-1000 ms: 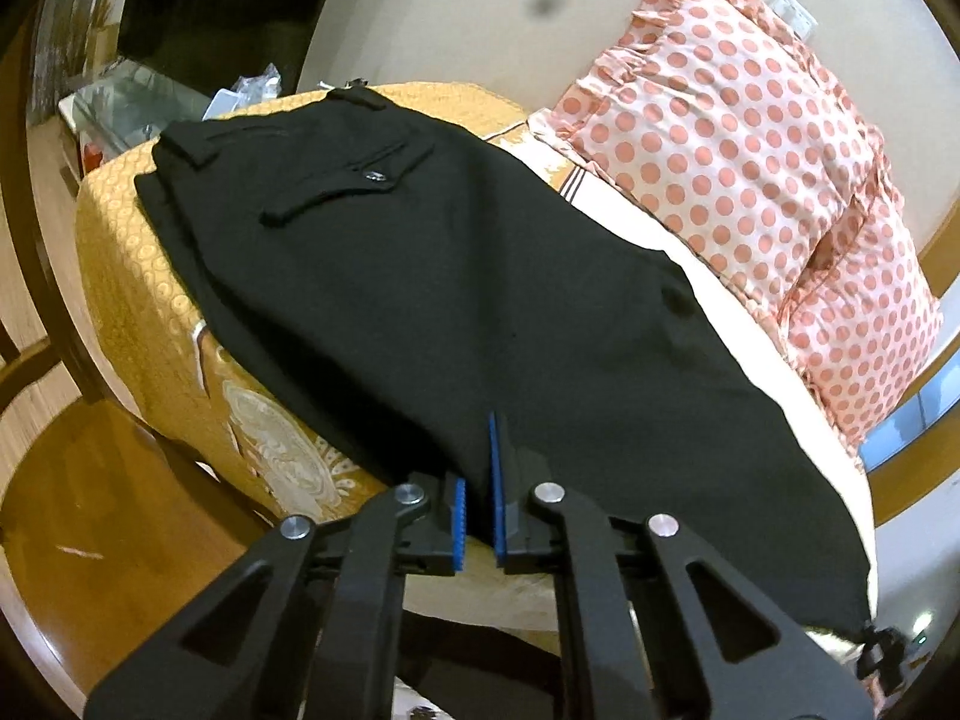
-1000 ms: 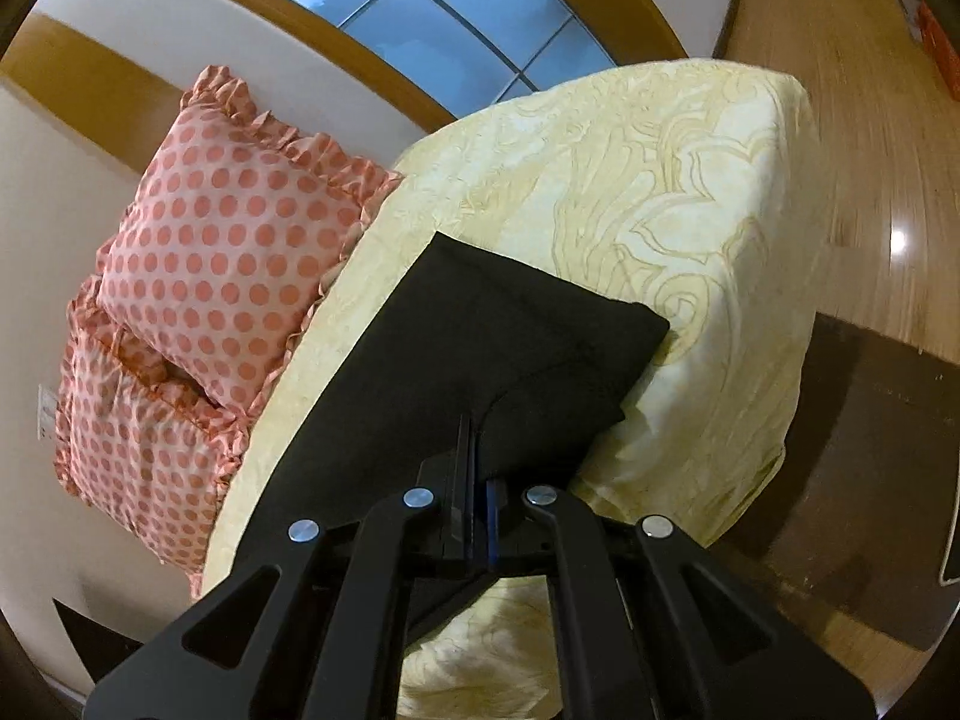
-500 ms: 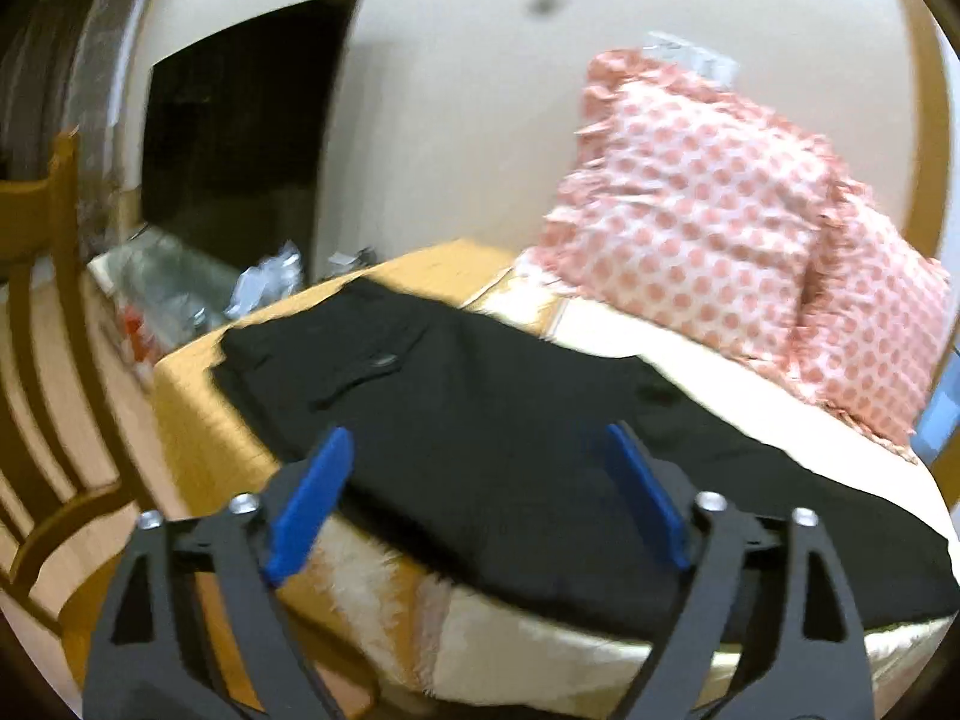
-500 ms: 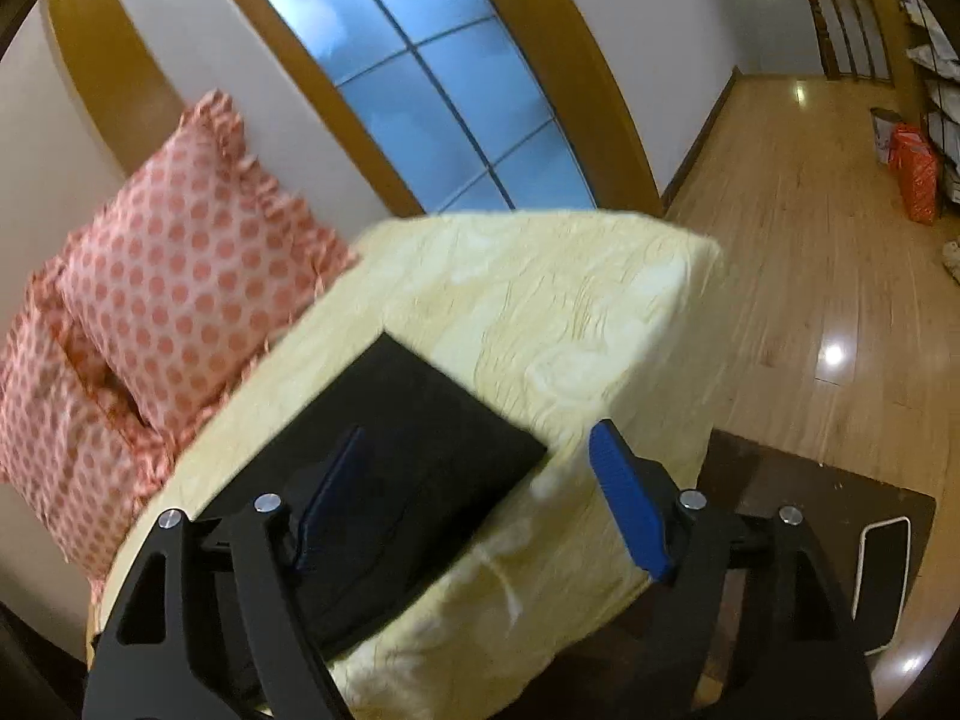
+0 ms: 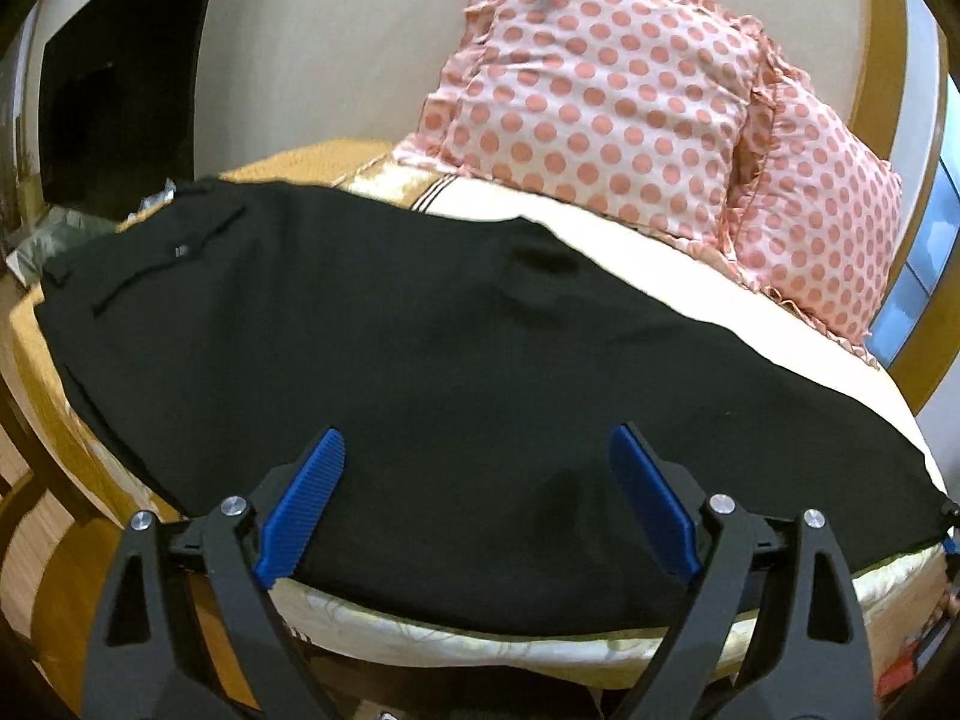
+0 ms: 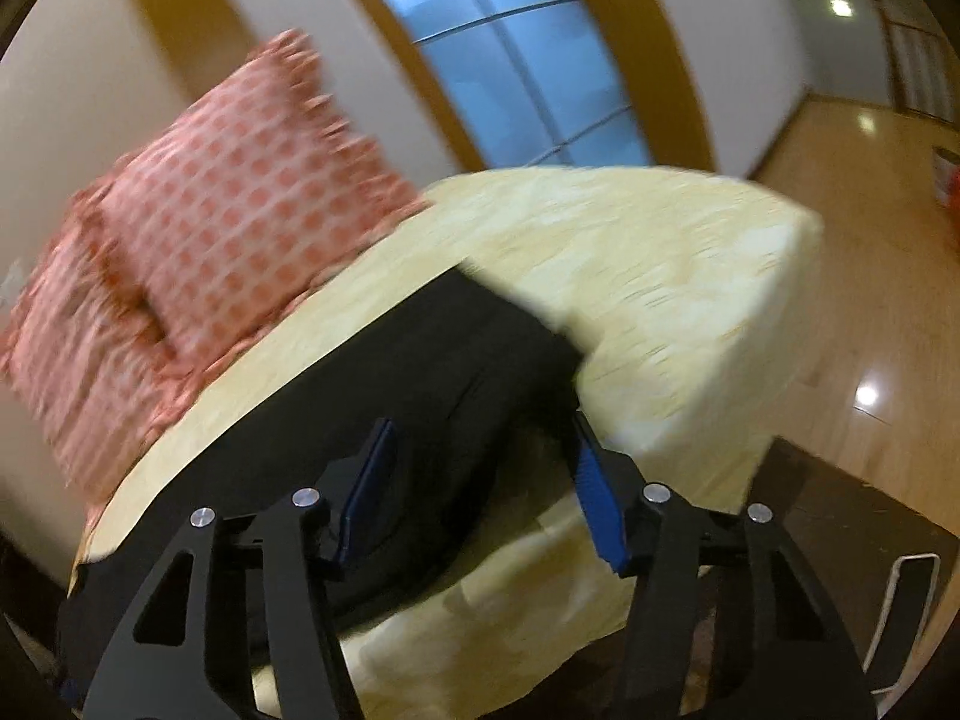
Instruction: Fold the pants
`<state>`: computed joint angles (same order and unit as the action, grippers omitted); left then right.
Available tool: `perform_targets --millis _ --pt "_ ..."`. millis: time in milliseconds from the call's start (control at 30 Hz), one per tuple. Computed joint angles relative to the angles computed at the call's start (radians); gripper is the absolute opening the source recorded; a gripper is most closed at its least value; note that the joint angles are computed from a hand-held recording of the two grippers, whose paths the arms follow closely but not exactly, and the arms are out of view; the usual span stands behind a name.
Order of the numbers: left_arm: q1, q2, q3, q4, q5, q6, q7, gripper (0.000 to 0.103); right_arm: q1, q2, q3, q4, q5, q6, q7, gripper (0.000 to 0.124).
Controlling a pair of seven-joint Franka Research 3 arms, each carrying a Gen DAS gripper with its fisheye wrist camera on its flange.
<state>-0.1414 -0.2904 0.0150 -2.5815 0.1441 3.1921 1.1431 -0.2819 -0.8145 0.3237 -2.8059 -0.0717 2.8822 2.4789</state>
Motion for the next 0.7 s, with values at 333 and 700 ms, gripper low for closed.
perform_targets --millis 333,700 --pt "0.212 0.017 -0.198 -0.012 0.132 0.074 -0.059 0.1 0.035 0.073 -0.042 -0.069 0.203 0.234 0.051 0.007" --pt "0.1 0.027 -0.072 -0.03 0.145 0.137 -0.059 0.101 0.036 0.344 0.141 0.353 0.018 0.284 -0.135 0.005"
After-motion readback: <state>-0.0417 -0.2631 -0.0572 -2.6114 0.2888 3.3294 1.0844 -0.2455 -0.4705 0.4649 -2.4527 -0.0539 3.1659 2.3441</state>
